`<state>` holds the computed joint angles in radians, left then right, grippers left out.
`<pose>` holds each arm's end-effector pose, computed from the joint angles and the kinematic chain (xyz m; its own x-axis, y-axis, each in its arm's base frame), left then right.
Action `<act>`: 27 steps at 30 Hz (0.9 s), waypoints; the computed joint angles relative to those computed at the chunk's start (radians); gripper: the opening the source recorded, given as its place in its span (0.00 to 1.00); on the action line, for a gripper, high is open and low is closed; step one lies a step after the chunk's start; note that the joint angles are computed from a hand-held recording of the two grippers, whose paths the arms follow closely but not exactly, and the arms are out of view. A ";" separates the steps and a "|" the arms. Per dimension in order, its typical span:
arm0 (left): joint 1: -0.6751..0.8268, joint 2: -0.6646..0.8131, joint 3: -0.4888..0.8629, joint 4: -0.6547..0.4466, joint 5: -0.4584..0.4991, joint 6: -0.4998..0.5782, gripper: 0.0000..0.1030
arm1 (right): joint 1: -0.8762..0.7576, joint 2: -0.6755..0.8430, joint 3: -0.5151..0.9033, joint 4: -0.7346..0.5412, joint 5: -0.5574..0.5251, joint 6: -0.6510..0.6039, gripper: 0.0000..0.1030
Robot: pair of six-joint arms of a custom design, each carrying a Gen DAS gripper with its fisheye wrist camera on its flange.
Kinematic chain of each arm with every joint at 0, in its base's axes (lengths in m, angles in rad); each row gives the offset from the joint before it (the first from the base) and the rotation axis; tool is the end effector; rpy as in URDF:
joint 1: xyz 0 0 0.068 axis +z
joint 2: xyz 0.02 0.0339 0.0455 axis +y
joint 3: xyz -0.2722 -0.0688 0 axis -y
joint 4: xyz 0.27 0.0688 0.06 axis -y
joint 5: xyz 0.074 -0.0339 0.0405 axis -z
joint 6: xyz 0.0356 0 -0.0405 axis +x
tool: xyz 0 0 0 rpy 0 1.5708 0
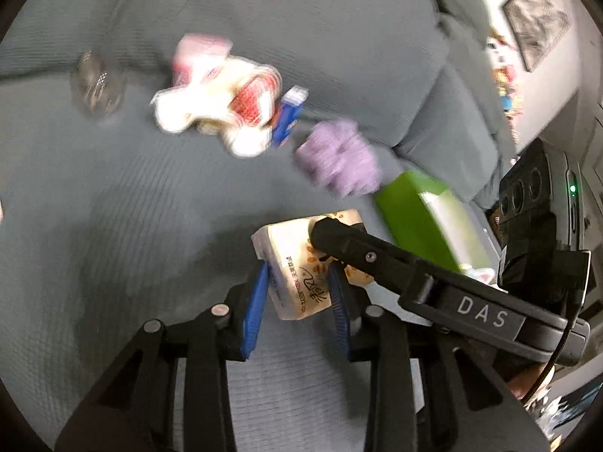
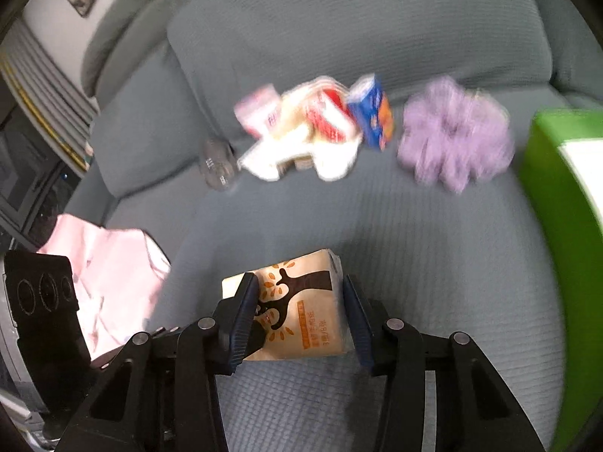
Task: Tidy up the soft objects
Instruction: 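Carry the tan carton into the green box and open the right gripper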
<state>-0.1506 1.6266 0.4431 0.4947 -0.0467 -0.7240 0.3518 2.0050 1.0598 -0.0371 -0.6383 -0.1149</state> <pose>0.2744 -0.0400 0.0883 -0.5465 -0.5863 -0.5980 -0.3307 0.8071 -0.4891 0.3665 0.1571 0.0914 -0.7084 -0.3581 -0.6083 -0.6729 0.6029 0.4287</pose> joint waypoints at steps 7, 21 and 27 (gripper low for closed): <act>-0.153 -0.064 0.106 -0.058 -0.132 0.084 0.28 | -0.131 -0.210 -0.126 0.086 -0.052 0.008 0.47; -0.283 0.191 0.467 -0.123 -0.070 0.180 0.29 | -0.437 -0.206 -0.098 0.115 -0.149 0.042 0.47; -0.290 0.316 0.605 -0.151 0.011 0.184 0.29 | -0.504 -0.153 -0.047 0.096 -0.126 0.057 0.47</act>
<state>-0.4404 1.9423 1.0477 0.3441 -0.0361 -0.5404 -0.1523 1.8517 1.0129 0.0593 -0.7640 -0.0575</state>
